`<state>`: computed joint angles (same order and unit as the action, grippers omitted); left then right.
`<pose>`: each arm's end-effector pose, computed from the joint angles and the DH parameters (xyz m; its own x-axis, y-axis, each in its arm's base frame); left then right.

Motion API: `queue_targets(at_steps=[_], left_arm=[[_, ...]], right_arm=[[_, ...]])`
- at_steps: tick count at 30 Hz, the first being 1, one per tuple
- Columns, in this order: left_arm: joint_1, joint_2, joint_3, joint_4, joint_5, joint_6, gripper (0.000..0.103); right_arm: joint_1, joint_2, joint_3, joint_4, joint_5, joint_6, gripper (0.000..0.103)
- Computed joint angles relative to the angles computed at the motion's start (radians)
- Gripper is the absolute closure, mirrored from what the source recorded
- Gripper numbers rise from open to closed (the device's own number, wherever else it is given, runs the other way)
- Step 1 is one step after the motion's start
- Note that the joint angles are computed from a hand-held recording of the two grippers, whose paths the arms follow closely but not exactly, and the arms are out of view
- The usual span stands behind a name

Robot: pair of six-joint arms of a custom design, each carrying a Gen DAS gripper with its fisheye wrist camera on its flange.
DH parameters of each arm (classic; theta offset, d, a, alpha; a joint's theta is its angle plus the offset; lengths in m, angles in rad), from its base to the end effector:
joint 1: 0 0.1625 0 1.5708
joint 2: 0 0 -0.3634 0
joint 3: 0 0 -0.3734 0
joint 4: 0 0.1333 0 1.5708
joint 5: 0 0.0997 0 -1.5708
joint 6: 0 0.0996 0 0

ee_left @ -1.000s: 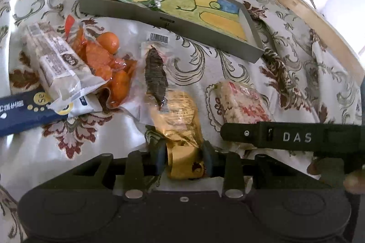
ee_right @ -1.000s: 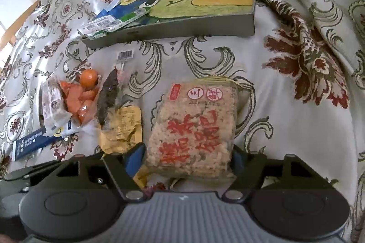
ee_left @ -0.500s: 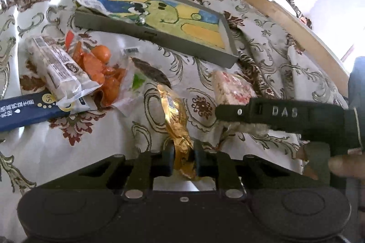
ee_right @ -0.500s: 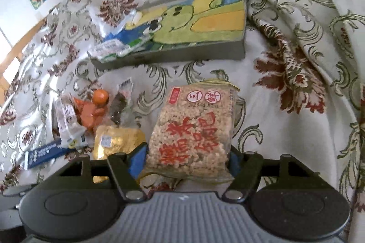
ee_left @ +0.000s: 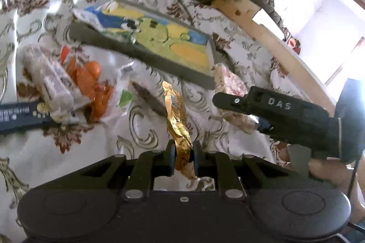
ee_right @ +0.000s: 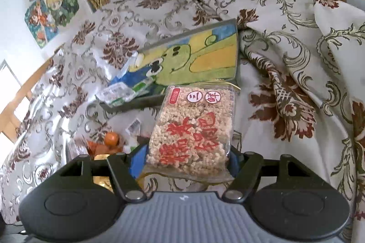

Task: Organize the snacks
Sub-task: 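Lift and carry the rice cake and foil packet in both tools over the frog-painted tray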

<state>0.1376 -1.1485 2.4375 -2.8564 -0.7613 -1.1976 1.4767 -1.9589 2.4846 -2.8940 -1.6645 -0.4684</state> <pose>-0.3207 -0.2518 0.0663 -0.9560 0.1215 -0.2671 0.2753 0.6866 -0.6729 0.0928 -0.3363 0.3136 -0.9085 -0.1710 0.3814 -0.3861 0.6928 -0.6090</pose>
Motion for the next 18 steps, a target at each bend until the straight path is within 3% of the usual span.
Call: queue_targets(at_steps=[6, 11, 18], left_arm=[[0.007, 0.012, -0.022, -0.018, 0.069, 0.11, 0.087], [0.066, 0.019, -0.029, -0.154, 0.084, 0.184, 0.087], [0.172, 0.096, -0.121, -0.357, 0.097, 0.418, 0.087]], right_arm=[[-0.009, 0.014, 0.0, -0.035, 0.033, 0.004, 0.03], [-0.009, 0.012, 0.0, -0.018, 0.063, -0.007, 0.03], [0.005, 0.05, -0.006, -0.096, 0.088, -0.026, 0.03]])
